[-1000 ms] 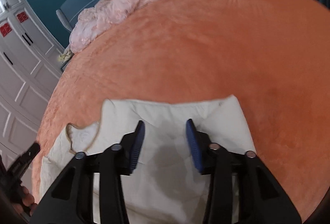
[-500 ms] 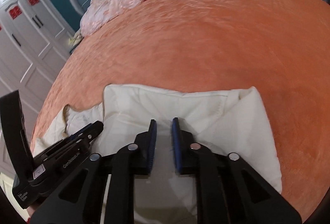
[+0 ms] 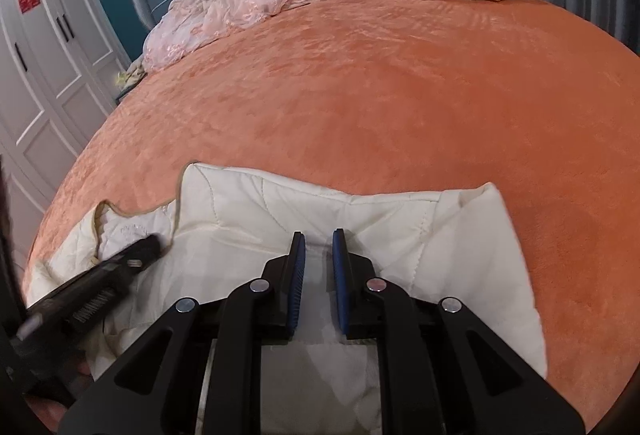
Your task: Fold large clothes
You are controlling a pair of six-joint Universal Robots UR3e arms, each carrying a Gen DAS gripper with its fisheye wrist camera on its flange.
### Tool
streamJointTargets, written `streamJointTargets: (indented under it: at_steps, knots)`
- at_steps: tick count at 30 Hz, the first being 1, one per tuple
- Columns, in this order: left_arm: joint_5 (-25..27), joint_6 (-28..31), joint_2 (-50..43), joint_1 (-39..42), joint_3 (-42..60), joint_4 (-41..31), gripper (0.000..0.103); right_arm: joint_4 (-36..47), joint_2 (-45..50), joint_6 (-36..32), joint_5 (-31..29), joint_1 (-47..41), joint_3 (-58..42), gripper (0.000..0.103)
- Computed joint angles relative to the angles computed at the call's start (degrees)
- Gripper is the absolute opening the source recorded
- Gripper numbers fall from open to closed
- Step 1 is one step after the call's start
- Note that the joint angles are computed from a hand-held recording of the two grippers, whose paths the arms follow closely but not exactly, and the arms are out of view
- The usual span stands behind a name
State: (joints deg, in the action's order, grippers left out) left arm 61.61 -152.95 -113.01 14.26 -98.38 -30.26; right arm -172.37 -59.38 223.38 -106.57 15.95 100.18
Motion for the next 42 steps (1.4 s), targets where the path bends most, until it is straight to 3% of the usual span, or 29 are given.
streamJointTargets:
  at_steps: [3, 6, 8, 10, 11, 13, 15, 19, 21, 26, 33, 35, 36, 37, 38, 39, 41, 42]
  knots:
    - [-1.09, 0.59, 2.73, 4.54, 0.47, -1.73, 0.024, 5.19, -3.53, 1.71, -7.24, 3.13, -1.33, 0.017]
    - [0.35, 7.65, 1.33, 8.33, 8.11, -9.43, 0.024, 8.8, -4.44, -4.45, -8.46, 6.87, -7.8, 0.017]
    - [0.71, 12.0, -0.91, 9.72, 13.19, -15.33, 0.024, 14.08, -1.93, -8.65, -2.94, 7.5, -15.35, 0.017]
    - [2.01, 15.48, -2.38, 9.96, 15.13, -17.55, 0.024, 21.79, 3.6, -10.84, 7.45, 6.19, -24.87, 0.017]
    - [2.51, 17.2, -3.02, 9.9, 15.82, -18.75, 0.024, 23.35, 6.1, -11.0, 9.51, 6.21, -27.96, 0.017]
    - [2.91, 18.94, -3.15, 9.88, 12.87, -15.94, 0.024, 28.72, 11.98, -12.4, 11.78, 6.66, -35.68, 0.016]
    - [2.8, 18.97, -3.35, 9.78, 9.02, -10.31, 0.024, 31.15, 16.85, -13.39, 9.8, 7.69, -40.71, 0.013]
    - [1.28, 17.04, -4.78, 10.1, 6.02, -3.62, 0.024, 23.31, 16.11, -10.65, 9.6, 6.49, -35.0, 0.007]
    - [0.42, 16.48, -5.07, 10.48, 4.7, -1.23, 0.024, 18.67, 15.94, -8.78, 7.81, 6.62, -31.81, 0.002]
    - [-0.23, 14.92, -5.86, 10.54, 3.09, 3.56, 0.024, 20.42, 18.59, -6.68, 0.93, 8.46, -36.01, 0.0]
    - [0.54, 10.54, -5.19, 11.32, 2.48, 6.01, 0.026, 21.99, 17.12, -1.89, -8.31, 10.66, -34.42, 0.0]
    - [5.13, 6.09, -1.0, 12.48, -0.36, 8.74, 0.027, 18.84, 10.47, 1.76, -15.29, 12.93, -25.89, 0.014]
    - [1.91, 6.39, 2.09, 15.85, -1.27, 5.12, 0.032, 15.48, 5.94, 3.83, -16.82, 13.98, -19.89, 0.018]
    - [-4.19, 8.0, 7.39, 21.62, -2.34, -3.27, 0.049, 13.41, 0.56, 5.43, -16.72, 14.99, -13.89, 0.03]
    - [-8.35, 12.36, 11.09, 26.31, -2.69, -10.94, 0.06, 12.89, -5.44, 7.09, -17.65, 17.19, -7.89, 0.042]
    - [-12.13, 17.66, 14.28, 31.13, -3.71, -16.9, 0.076, 13.68, -11.44, 8.61, -19.11, 20.09, -1.89, 0.047]
    - [-15.36, 35.67, 20.87, 43.13, -1.84, -37.57, 0.077, 16.28, -23.44, 11.7, -20.03, 26.11, 10.11, 0.065]
    - [-14.28, 46.17, 21.74, 48.58, 1.31, -48.37, 0.078, 21.6, -29.44, 16.4, -20.59, 30.37, 14.49, 0.068]
